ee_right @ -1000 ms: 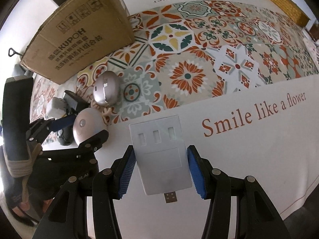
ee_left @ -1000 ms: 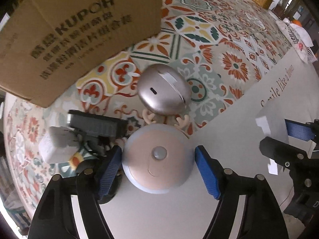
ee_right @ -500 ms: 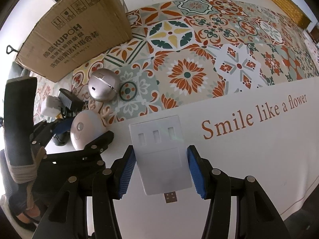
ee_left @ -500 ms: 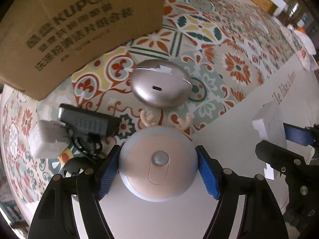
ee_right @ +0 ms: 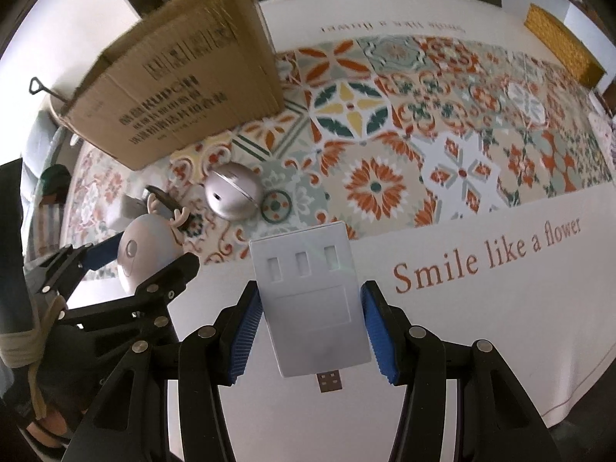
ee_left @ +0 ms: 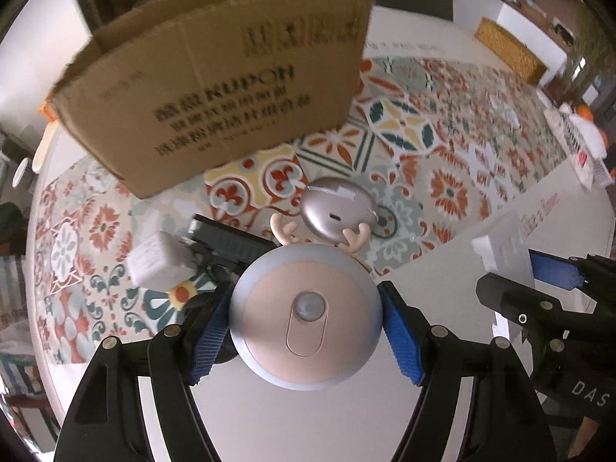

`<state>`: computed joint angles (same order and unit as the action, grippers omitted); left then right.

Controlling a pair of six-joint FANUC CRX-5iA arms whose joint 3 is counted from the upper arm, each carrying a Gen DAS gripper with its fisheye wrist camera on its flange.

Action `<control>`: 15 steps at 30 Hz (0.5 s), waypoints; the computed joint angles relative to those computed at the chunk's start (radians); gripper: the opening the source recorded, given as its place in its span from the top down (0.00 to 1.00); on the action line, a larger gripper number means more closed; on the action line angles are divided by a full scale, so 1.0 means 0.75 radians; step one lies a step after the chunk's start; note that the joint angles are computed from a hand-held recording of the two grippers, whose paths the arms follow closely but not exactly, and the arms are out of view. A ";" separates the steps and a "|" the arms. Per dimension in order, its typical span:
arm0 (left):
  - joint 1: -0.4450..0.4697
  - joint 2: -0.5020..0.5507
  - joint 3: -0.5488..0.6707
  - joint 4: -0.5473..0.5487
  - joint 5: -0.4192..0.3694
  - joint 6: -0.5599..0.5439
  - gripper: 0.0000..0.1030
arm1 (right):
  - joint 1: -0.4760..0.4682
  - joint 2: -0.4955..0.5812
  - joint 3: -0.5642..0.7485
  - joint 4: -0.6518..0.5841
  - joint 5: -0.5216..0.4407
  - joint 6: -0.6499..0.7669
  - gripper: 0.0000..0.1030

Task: Organize rigid objects
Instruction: 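Carry the lamp with the left gripper while the right carries the charger to the box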

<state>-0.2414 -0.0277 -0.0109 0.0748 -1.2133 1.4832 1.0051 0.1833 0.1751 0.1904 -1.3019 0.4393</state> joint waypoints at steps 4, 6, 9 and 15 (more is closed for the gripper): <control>-0.013 -0.003 0.036 -0.012 0.023 0.058 0.28 | 0.016 -0.003 0.024 0.049 0.008 0.012 0.49; -0.005 -0.025 0.040 -0.018 0.030 0.072 0.28 | 0.025 -0.006 0.039 0.078 0.015 0.025 0.49; 0.014 -0.058 0.047 -0.019 0.037 0.086 0.28 | 0.035 -0.001 0.062 0.109 0.027 0.043 0.49; 0.045 -0.110 0.069 -0.048 0.047 0.122 0.28 | 0.054 0.013 0.114 0.166 0.056 0.084 0.49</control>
